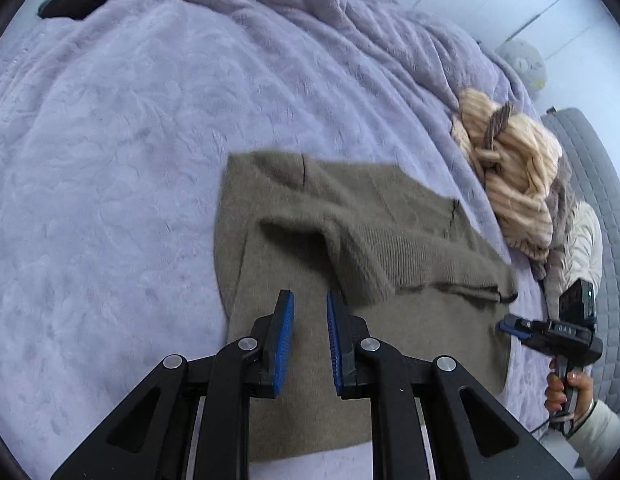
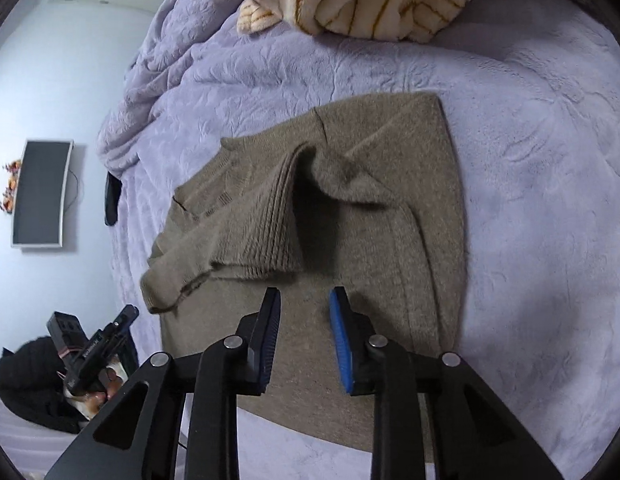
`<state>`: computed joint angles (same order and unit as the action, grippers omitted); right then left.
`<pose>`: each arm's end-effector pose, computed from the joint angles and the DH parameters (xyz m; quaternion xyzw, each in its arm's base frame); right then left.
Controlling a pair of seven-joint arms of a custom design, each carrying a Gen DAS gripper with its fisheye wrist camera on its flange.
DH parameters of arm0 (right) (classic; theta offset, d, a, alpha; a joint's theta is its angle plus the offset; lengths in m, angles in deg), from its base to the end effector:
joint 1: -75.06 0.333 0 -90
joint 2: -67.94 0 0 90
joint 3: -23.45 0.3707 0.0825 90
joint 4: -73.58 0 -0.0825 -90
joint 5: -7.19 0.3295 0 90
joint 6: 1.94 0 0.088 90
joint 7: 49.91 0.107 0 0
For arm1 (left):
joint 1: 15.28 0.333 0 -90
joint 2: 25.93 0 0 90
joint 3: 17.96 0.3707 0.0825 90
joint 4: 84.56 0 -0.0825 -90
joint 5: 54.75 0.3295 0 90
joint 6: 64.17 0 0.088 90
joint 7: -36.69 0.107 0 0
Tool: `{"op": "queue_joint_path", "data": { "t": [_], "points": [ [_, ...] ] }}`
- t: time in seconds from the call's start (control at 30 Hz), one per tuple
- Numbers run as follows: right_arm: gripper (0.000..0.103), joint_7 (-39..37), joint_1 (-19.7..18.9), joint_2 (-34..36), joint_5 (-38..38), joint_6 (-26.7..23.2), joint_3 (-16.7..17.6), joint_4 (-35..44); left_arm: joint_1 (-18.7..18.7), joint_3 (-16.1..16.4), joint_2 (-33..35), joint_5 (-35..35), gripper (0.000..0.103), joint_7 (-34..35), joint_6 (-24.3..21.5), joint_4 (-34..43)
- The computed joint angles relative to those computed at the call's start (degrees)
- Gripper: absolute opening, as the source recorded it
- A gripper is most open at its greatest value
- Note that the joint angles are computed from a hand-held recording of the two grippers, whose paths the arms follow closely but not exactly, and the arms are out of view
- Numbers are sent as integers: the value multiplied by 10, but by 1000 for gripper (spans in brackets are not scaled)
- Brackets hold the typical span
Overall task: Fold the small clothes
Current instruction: 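Open both tools and release the folded hem onto the sweater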
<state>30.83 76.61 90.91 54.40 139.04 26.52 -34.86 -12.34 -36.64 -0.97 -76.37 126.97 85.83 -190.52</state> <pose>0.6250 0.0458 0.3952 -0.5364 0.7903 0.1397 0.2611 0.6350 -0.1388 0.4185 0.7087 -0.6608 0.2427 0.0462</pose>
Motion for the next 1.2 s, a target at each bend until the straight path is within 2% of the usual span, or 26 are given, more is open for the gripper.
{"op": "queue_joint_path", "data": {
  "t": [0.1,0.23,0.4,0.47,0.57,0.63,0.7,0.77,0.83,0.9,1.0,1.2],
  "points": [
    [28,8,17,19,-57,-21,-7,22,-19,4,23,32,17,0,-34,15],
    [28,-4,22,51,-69,3,3,71,-33,-10,74,34,17,-3,-12,69],
    [28,18,24,98,-73,37,11,148,-63,14,135,85,17,-65,-7,181],
    [29,35,24,104,-67,60,13,160,-61,18,143,92,17,-95,16,205],
    [33,59,17,106,-59,84,18,172,-59,25,136,115,17,-123,44,209],
    [36,64,15,100,-64,89,19,170,-58,29,133,138,17,-131,43,210],
    [36,67,20,94,-86,84,14,165,-57,30,135,158,17,-131,26,211],
    [36,78,30,94,-118,72,3,167,-71,48,144,184,17,-150,-1,218],
    [36,104,39,106,-147,57,-9,177,-85,64,160,199,17,-186,-23,232],
    [37,137,46,118,-166,49,-21,181,-92,71,177,208,17,-220,-23,244],
    [36,157,41,122,-182,63,-27,164,-76,56,189,199,17,-242,-17,252],
    [40,178,22,98,-177,96,-23,123,-75,62,161,237,17,-235,-35,237]
  ]
}}
